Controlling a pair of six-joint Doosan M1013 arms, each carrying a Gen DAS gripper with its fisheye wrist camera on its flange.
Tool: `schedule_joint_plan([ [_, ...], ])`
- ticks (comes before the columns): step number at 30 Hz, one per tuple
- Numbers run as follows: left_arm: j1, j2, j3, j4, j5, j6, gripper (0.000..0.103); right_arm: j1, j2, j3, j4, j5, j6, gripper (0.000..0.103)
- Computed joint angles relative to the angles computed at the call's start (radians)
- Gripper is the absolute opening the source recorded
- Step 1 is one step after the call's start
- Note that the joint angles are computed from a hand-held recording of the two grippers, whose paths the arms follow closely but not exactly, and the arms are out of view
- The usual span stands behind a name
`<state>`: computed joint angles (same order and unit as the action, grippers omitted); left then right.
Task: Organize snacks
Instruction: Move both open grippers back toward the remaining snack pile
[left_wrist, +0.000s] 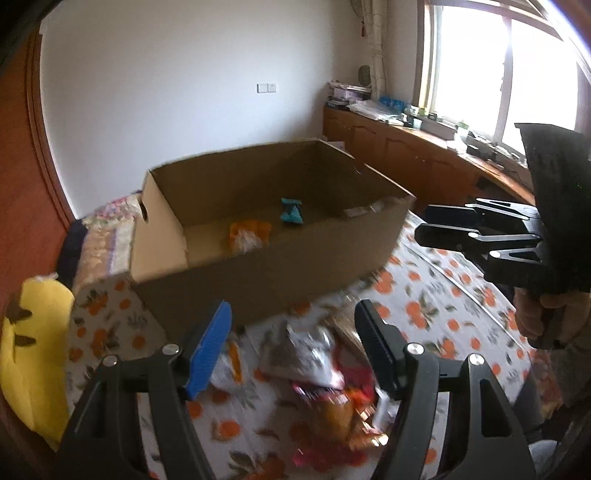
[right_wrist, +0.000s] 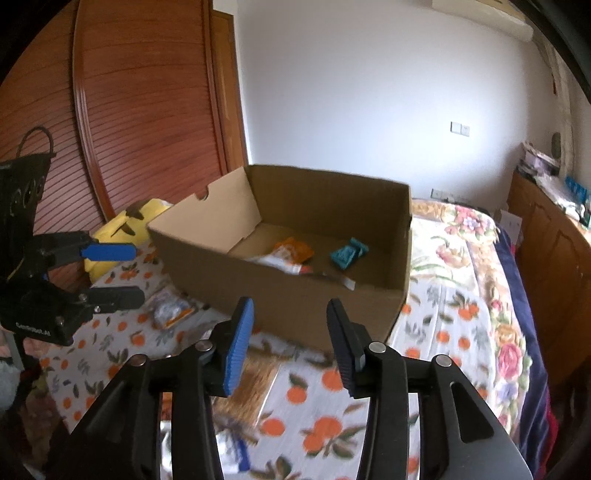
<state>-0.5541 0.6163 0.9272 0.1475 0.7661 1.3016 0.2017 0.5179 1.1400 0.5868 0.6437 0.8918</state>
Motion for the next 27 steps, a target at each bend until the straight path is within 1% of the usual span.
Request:
schedule_joint_plan([
  [2,-0.002,-0.019,0.043,-0.043,-0.016,0.019,0.07,0.0,-0.02,0.043,0.01,-0.014,-0.001,0.05],
  [4,-0.008,-0.033,0.078,-0.055,-0.03,0.028,0.07,0.001,-0.035,0.079,0.023,-0.022,-0.006,0.053],
  [5,-0.012,-0.039,0.093,-0.051,-0.035,0.023,0.07,0.002,-0.041,0.092,0.025,-0.026,-0.004,0.057],
  [8,-0.022,-0.058,0.136,-0.038,-0.056,-0.004,0.07,0.002,-0.058,0.135,0.041,-0.038,-0.004,0.06],
  [10,-0.027,-0.058,0.141,-0.027,-0.053,-0.019,0.07,0.003,-0.061,0.151,0.044,-0.037,0.006,0.063],
  [15,-0.034,-0.051,0.156,-0.004,-0.03,-0.044,0.07,0.002,-0.063,0.186,0.037,-0.035,0.033,0.063],
  [19,-0.034,-0.035,0.151,-0.021,0.006,-0.039,0.07,0.001,-0.061,0.202,0.033,-0.031,0.052,0.064],
  [22,-0.035,-0.027,0.15,-0.027,0.023,-0.035,0.069,-0.005,-0.059,0.21,0.055,-0.019,0.053,0.065],
  [25,-0.035,-0.025,0.152,-0.045,0.024,-0.021,0.066,-0.004,-0.058,0.219,0.065,-0.018,0.046,0.065],
  [26,-0.035,-0.024,0.152,-0.047,0.026,-0.018,0.064,-0.002,-0.057,0.221,0.065,-0.018,0.045,0.065],
  [27,-0.035,-0.023,0.15,-0.049,0.03,-0.013,0.06,0.0,-0.056,0.221,0.066,-0.014,0.039,0.065],
])
